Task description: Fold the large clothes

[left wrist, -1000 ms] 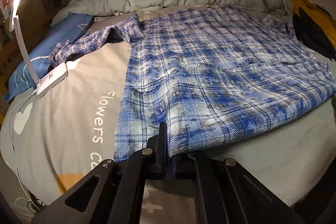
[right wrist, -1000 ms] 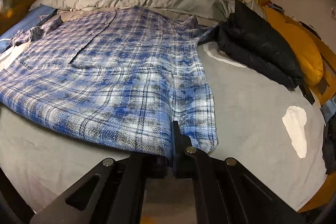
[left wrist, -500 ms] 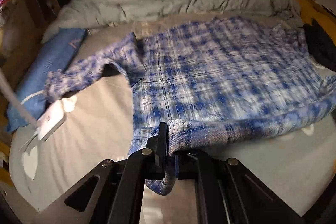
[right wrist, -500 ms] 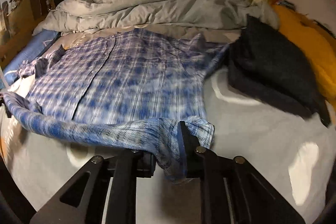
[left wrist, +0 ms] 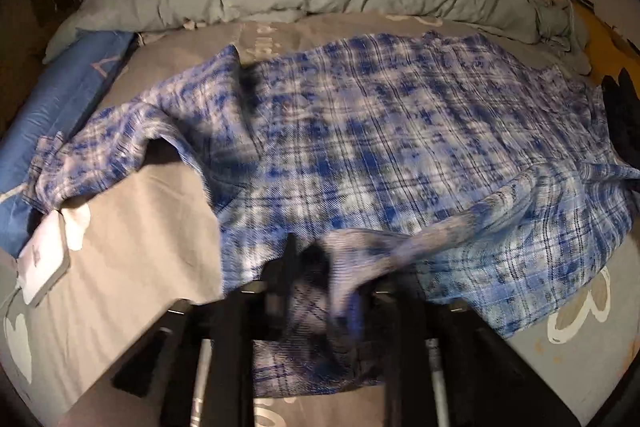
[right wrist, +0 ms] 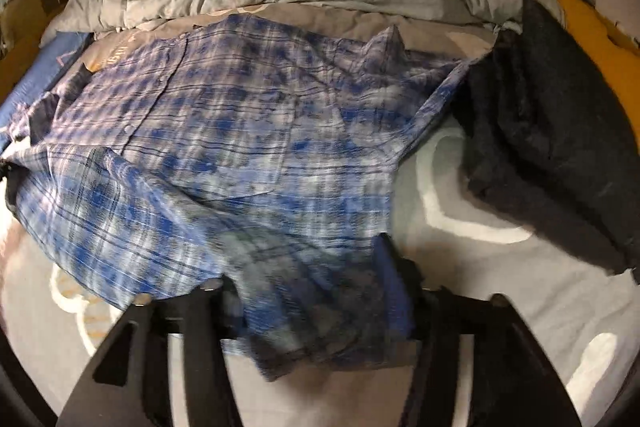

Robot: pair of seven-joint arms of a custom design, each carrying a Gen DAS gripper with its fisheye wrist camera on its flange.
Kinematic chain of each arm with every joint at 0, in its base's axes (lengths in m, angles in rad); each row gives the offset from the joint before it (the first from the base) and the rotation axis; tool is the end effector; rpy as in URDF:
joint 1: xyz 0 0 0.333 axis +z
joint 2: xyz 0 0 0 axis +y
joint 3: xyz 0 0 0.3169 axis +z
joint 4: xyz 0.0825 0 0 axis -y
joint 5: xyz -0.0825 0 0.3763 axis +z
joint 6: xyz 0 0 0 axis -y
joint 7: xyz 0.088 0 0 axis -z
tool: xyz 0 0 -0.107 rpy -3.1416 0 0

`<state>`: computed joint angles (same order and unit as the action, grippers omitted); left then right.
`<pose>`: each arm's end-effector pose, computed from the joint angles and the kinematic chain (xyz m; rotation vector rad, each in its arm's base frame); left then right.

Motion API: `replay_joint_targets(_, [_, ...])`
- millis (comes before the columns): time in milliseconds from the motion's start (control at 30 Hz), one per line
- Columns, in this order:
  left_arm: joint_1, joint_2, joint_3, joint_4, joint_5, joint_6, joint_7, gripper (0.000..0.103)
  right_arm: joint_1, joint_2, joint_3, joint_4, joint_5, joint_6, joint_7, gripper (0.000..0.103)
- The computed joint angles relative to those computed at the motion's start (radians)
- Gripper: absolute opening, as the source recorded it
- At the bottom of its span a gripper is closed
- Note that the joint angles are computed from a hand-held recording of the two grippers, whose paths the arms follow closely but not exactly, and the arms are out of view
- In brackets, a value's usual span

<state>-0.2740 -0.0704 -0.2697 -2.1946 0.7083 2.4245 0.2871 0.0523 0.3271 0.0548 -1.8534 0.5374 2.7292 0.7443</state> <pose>0.4625 -0.2787 0.4506 -2.0533 1.5762 -0.4641 0.6620 0.0485 0.4089 -2.1966 1.3180 -0.4422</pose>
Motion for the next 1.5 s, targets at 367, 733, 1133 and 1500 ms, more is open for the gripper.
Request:
replay_joint_targets(367, [0.013, -0.138, -0.036, -0.132, 0.109, 0.062, -0.144, 0.085, -0.024, -0.077, 0.012, -0.086, 0.145, 0.037, -0.218, 0.083])
replay_joint_targets(733, [0.095, -0.125, -0.007, -0.252, 0.137, 0.266, -0.322, 0.082, -0.058, 0.065, 0.034, 0.056, 0.232, -0.006, -0.122, 0.079])
replay_joint_targets(1133, [0.154, -0.222, -0.047, -0.311, 0.410, 0.326, -0.599, 0.007, -0.176, 0.063, 0.185, 0.069, 0.574, 0.059, -0.407, 0.004])
replay_joint_targets(1500, [0.094, -0.107, -0.032, -0.248, 0.299, 0.187, -0.444, 0.007, -0.071, 0.161, 0.075, 0.132, 0.291, 0.065, -0.120, 0.012])
